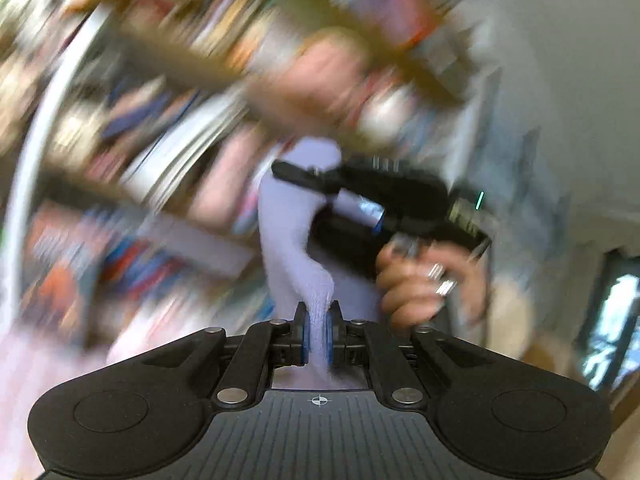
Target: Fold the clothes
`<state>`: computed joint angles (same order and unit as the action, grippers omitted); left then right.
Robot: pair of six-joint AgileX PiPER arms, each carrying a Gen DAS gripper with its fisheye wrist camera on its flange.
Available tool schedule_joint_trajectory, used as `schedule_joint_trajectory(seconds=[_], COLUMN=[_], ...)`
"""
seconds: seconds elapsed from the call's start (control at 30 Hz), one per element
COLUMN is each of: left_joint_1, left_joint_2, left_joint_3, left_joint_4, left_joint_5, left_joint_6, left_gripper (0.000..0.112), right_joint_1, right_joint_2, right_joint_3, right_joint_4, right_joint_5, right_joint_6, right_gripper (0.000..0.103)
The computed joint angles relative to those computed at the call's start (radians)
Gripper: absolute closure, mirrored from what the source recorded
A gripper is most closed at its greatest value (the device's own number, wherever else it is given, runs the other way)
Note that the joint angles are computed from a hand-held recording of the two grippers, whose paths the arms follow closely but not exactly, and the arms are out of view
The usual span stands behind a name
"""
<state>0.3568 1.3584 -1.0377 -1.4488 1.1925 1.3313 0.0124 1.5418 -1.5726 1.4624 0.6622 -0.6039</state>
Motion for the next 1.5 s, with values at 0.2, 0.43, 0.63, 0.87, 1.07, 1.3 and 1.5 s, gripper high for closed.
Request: schedule_joint_trajectory(seconds=[0.2, 0.43, 0.63, 0.87, 1.07, 1.3, 1.5], left_joint_1=[-0.039, 0.054, 0.091, 0.11, 0.103, 0.024, 0.024], left_joint_2=[0.179, 0.312, 0.38, 0.373, 0.268, 0.239, 0.229], left_joint_3=[0.041, -0.075, -0.148, -0.182, -0.045, 0.031, 0.045], left_joint_4=[0.411, 0.474, 0.54, 0.587, 0.584, 0.647, 0.655], left_joint_5=[-0.272, -0.279, -0.343, -0.33, -0.256, -0.332, -0.421], left_joint_6=[-0.109, -0.155, -0.189, -0.259, -0.231, -0.385, -0.42], left_gripper=[0.105, 0.106, 0.1, 0.093, 0.053, 0.098, 0.108], right_joint_1=[0.212, 0.389, 0.449, 0.459, 0.464, 0.477, 0.426], right_joint_2=[0.226, 0.434, 0.477, 0.183, -0.096, -0.223, -0.257], right_joint_3=[0.068, -0.173, -0.221, 0.262, 0.607, 0.753, 0.825], right_joint_4=[-0.6, -1.134, -1.213, -1.334, -1.683, -2.025, -1.885], right_joint_5=[-0.152, -0.122, -0.072, -0.163, -0.148, 0.071, 0.042], right_joint_6=[0.542, 1.06, 1.061, 1.104, 1.461, 1.698, 1.492], right_gripper=[0.092, 0.092, 0.052, 0.052, 0.052, 0.056, 0.098])
